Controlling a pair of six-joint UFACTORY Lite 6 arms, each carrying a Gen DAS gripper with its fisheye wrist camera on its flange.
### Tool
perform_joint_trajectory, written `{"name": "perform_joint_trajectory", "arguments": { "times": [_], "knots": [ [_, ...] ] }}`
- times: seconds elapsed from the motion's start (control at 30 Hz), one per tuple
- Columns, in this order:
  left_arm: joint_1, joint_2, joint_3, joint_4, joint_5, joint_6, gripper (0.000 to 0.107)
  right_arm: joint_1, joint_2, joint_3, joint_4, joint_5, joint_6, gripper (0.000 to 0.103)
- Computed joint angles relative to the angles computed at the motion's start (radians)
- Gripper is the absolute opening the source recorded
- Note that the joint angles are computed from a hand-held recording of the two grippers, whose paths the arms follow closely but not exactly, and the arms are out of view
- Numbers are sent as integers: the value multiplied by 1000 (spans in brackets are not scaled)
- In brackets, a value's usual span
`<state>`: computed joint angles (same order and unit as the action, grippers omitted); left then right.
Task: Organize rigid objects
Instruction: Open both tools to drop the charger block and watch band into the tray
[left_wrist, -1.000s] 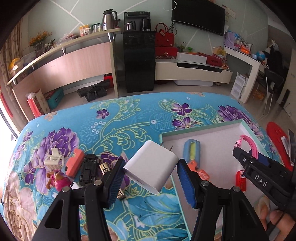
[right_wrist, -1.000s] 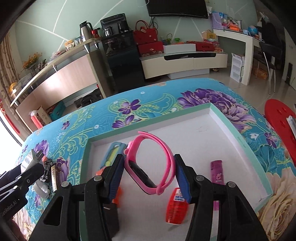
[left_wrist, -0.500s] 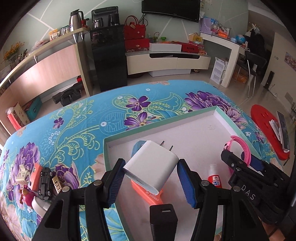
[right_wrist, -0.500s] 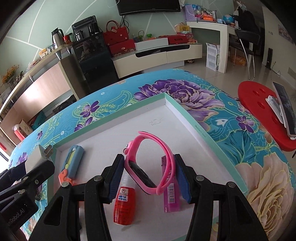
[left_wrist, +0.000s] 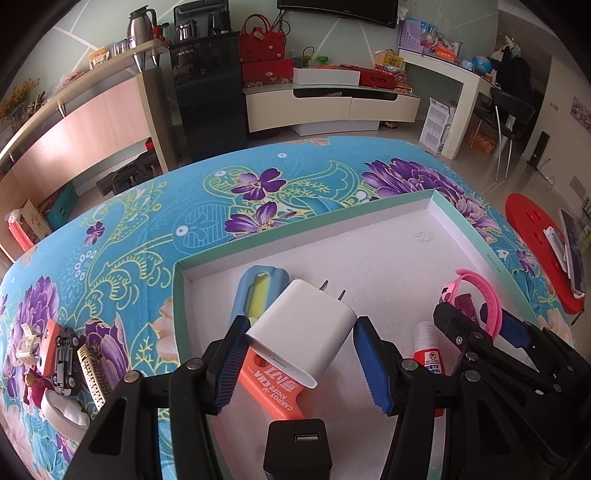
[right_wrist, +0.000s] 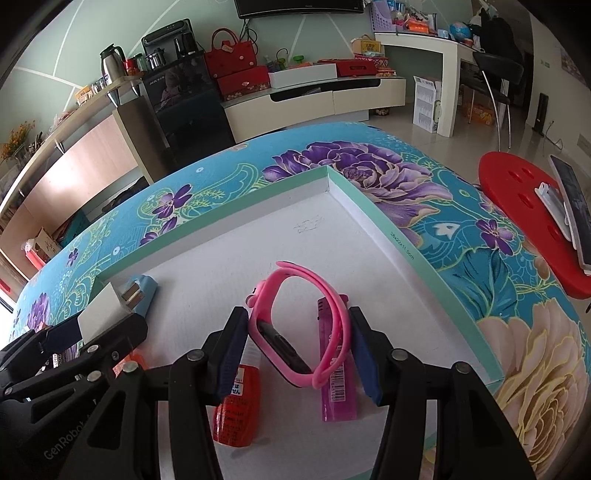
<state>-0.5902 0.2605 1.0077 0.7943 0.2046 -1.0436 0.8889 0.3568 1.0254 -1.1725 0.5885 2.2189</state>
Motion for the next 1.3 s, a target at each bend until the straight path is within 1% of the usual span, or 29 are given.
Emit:
{"name": "perform_joint_trajectory", "arguments": {
  "times": [0.23, 0.43, 0.57, 0.8, 0.9, 1.0, 1.03, 1.07, 1.1, 1.13, 1.2, 1.3],
  "knots": [
    [11, -2, -2, -64, 6, 55, 62, 0, 11, 14, 21, 0, -29, 57],
    [21, -42, -24, -42, -2, 34, 65, 1, 6, 15, 27, 10, -36, 58],
    [40, -93, -55, -30, 4, 17, 65, 7, 6, 21, 33, 19, -46, 60],
    [90, -204, -136, 172, 60, -174, 70, 29, -19, 25, 13, 47, -31, 59],
    [127, -245, -183, 224, 79, -216, 72, 36, -8, 52, 26, 57, -57, 59],
    [181, -285, -232, 243, 75, -231, 75, 50, 10, 93, 43, 77, -91, 59],
    [200, -297, -248, 246, 71, -233, 75, 56, 15, 108, 42, 82, -98, 63],
    [220, -306, -260, 244, 68, -230, 75, 62, 23, 125, 41, 86, -106, 74],
    [240, -317, -273, 240, 65, -221, 75, 70, 33, 142, 37, 91, -112, 78],
    [258, -326, -285, 241, 64, -218, 75, 75, 43, 160, 34, 87, -120, 80],
    [296, -341, -304, 251, 62, -219, 75, 82, 60, 191, 22, 72, -124, 80],
    [360, -366, -334, 257, 47, -219, 82, 101, 92, 248, 15, 71, -143, 80]
  ]
}}
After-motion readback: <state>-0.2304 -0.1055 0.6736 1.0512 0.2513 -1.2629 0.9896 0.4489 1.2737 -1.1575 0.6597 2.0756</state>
